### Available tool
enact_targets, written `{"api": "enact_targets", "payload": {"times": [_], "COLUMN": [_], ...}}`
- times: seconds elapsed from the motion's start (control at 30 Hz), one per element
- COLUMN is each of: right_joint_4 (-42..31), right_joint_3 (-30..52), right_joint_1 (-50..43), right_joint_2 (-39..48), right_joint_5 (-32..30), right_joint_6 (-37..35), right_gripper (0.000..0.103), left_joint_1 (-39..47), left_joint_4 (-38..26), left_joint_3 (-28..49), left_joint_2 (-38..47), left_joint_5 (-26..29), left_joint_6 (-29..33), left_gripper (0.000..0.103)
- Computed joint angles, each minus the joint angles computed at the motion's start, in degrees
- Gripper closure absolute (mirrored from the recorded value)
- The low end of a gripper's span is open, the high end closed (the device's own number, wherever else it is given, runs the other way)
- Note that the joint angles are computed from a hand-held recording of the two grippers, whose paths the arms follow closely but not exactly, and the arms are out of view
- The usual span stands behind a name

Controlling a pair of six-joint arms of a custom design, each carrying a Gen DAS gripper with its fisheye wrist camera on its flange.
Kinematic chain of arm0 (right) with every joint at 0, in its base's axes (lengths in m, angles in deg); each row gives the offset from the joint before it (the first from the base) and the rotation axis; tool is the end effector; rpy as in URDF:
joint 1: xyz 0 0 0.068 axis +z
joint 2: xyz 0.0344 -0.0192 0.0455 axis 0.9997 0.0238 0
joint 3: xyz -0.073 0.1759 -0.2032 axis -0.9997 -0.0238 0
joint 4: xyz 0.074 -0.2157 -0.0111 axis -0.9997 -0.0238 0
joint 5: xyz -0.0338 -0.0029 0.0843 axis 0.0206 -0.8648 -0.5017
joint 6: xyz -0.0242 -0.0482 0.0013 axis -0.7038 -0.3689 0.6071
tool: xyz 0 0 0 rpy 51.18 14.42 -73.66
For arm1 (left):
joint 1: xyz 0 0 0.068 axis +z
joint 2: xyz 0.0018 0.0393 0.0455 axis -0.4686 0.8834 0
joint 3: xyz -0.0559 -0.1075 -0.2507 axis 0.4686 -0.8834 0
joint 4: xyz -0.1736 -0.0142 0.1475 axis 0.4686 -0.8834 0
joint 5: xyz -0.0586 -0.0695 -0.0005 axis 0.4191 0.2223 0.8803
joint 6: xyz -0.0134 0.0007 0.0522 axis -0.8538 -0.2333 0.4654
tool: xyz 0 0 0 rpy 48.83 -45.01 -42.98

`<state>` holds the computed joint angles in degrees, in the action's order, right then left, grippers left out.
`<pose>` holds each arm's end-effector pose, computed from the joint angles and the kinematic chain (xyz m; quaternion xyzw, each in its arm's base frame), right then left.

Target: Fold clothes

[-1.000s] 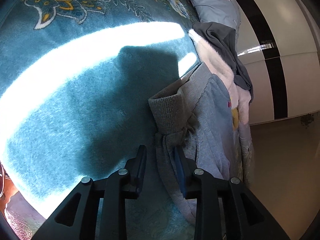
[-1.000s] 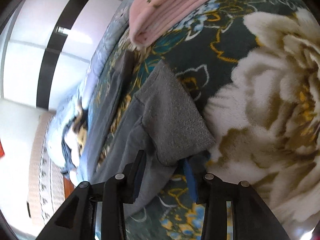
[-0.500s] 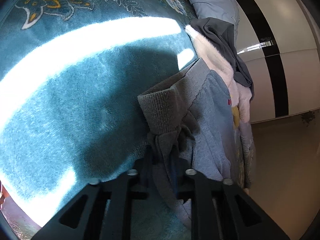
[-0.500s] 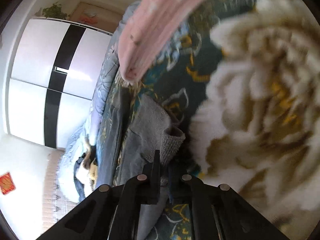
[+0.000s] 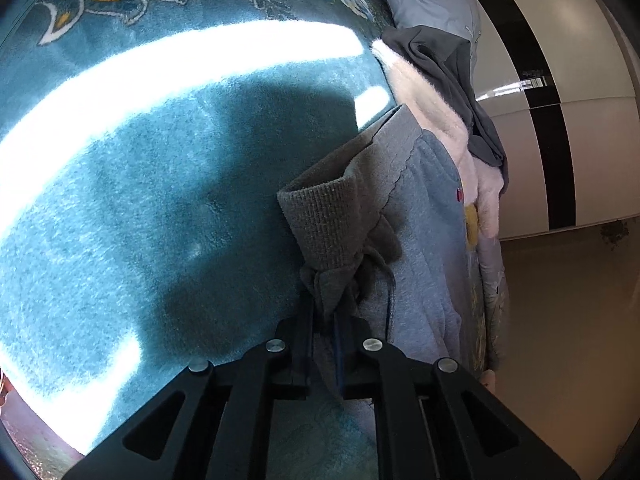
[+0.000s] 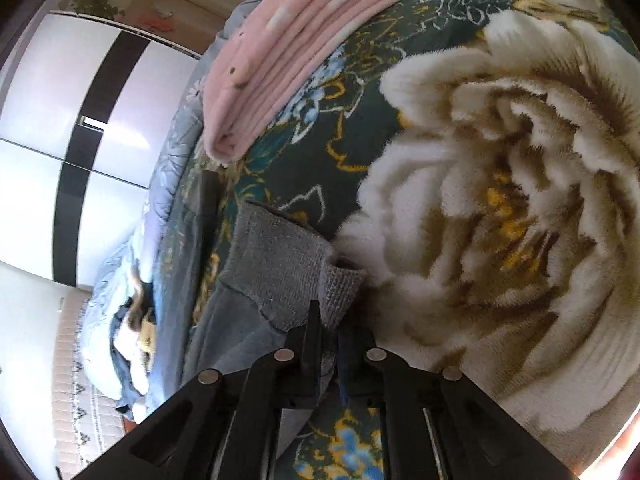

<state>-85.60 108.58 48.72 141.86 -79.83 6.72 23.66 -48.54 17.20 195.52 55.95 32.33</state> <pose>0.2148 -0.1532 0.1658 0.4458 0.8092 0.2560 0.2844 0.2512 0.2766 0.0897 -0.4316 0.8105 -0.3119 0.2439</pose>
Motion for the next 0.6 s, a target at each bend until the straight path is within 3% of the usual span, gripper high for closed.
{"api": "enact_targets", "payload": {"times": [0.07,0.17,0.3,0.4,0.5,0.57,0.6], "right_joint_4": [-0.42,-2.13,-3.46,-3.60,-0.75,1.76,2.62], "right_joint_3": [-0.57,-1.70,-3.04,-4.03,-5.27,-5.67,-5.85], "right_joint_1": [-0.84,-1.70,-2.78,-1.73,2.35,4.53,5.26], "right_joint_2": [-0.73,-1.44,-0.99,-0.62,-1.27,-1.02,-0.67], "right_joint_5": [-1.51,-4.15,-7.58,-8.94,-6.20,-4.54,-3.78], "right_joint_6": [-1.21,-3.87,-6.41,-7.14,-3.51,-0.21,0.80], "right_gripper": [0.090,0.075,0.072,0.072,0.072,0.076,0.088], "left_joint_1": [0.13,0.75,0.86,0.65,0.18,-0.25,-0.44], "left_joint_4": [0.06,-0.54,-0.74,-0.99,-0.90,-0.67,-0.47], "left_joint_3": [-0.20,0.08,-0.04,0.10,-0.02,-0.26,-0.50], "left_joint_2": [-0.05,0.46,0.32,0.11,-0.36,-1.01,-1.57], "left_joint_5": [0.12,1.10,0.91,0.32,-0.75,-1.61,-1.99], "left_joint_6": [0.14,0.38,0.72,0.93,0.56,-0.18,-0.42], "left_gripper": [0.095,0.095,0.095,0.095,0.095,0.095,0.095]}}
